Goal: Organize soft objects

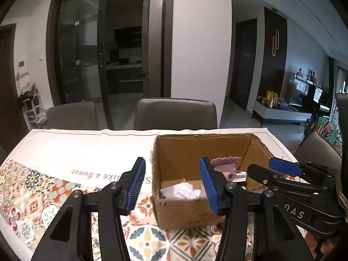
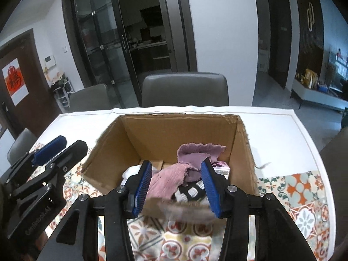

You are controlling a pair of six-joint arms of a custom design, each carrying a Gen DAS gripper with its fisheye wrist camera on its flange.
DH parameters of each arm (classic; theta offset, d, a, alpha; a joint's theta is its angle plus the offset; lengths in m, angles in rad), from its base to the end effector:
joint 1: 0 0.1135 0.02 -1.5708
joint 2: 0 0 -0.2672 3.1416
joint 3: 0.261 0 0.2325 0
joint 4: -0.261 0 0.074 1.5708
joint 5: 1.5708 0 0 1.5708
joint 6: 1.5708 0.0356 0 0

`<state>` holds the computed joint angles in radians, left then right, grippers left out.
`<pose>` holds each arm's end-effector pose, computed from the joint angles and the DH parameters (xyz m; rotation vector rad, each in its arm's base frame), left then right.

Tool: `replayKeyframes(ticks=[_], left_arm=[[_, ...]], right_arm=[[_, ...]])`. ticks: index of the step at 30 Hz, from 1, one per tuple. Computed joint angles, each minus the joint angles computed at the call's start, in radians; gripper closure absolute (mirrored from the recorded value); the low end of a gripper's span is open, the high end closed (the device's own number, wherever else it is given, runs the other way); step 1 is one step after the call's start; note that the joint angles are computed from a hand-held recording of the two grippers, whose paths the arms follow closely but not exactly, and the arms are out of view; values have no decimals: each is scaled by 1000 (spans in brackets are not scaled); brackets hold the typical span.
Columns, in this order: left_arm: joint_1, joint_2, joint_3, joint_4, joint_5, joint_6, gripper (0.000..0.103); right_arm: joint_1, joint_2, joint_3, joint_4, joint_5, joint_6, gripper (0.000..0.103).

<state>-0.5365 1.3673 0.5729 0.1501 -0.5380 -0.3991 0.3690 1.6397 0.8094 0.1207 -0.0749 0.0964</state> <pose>0.2240 -0.1120 0.1942 -0.1439 2.1081 0.0436 0.2950 0.1169 0.1834 -0.3516 2.2726 0.3274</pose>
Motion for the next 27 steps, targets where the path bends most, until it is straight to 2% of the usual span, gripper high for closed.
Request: replayKeyframes(ticks=[4,7,10,17,21,23,27], left_arm=[[-57,-120,-19,-131,-58,-43,45],[-124,-205,-31,-232,-126,-78,38],[-198,-288,-38,-339,-190,-119,35],[-389,-418,-25,-602,-337,-252,27],[-524,-459,-7,-775,-416,-397,24],[-601,-460,9,-880,-461,-503,21],[-764,-394,69,-1130,-528,-802,20]], right_arm=[[36,-125,-76,-23,52,27,55],[73,-227,-128,-57,104,48,54],[117,-332,-175,-106,149,78,46],[250,-564,-255,-253,317,197,44],[360,-692,-284,-367,435,295,42],[425,-741,-289,-425,501,346,41],[542,-815,-283,-544,617,440,36]])
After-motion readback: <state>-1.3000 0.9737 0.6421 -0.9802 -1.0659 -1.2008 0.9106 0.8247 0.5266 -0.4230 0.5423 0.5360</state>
